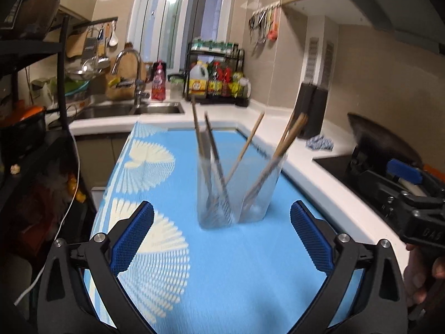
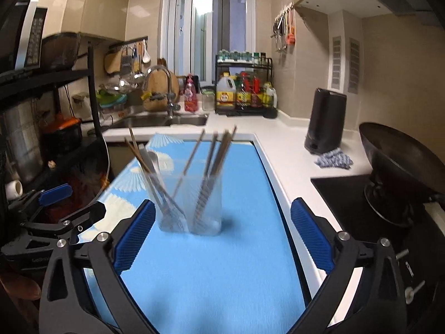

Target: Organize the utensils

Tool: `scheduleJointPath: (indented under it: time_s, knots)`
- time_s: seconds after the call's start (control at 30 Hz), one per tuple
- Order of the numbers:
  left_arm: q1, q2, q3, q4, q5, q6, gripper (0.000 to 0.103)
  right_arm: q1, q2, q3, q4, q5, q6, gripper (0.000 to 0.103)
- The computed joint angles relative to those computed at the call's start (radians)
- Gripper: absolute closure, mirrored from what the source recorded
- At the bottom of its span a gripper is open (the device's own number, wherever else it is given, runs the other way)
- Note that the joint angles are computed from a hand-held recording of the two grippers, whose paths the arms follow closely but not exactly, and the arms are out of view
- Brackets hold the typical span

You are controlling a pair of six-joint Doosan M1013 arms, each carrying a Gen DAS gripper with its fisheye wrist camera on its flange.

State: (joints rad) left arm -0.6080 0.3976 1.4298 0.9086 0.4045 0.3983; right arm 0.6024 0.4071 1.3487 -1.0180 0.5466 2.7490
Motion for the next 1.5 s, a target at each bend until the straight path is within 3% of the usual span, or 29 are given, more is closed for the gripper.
scheduleJointPath:
  time_s: [0.23,0.4,0.67,1.5]
  knots:
    - [-0.022,0.009,0.019,0.011,0.071,-0.028,0.007,0.001,0.003,0.034,0.077,0.044,-0.031,0.006]
    - [-0.025,0.023,-0.002,-0.06,0.118,0.004,0.007,-0.001,0.011,0.031,0.097,0.052,-0.053,0.006]
    - [-0.033,0.029,-0.009,-0.063,0.149,-0.025,0.007,0.004,0.013,0.025,0.094,0.065,-0.049,0.006]
    - [-0.039,0.024,-0.002,-0.036,0.143,-0.051,0.007,0.009,0.01,0.028,0.102,0.067,-0.066,0.006]
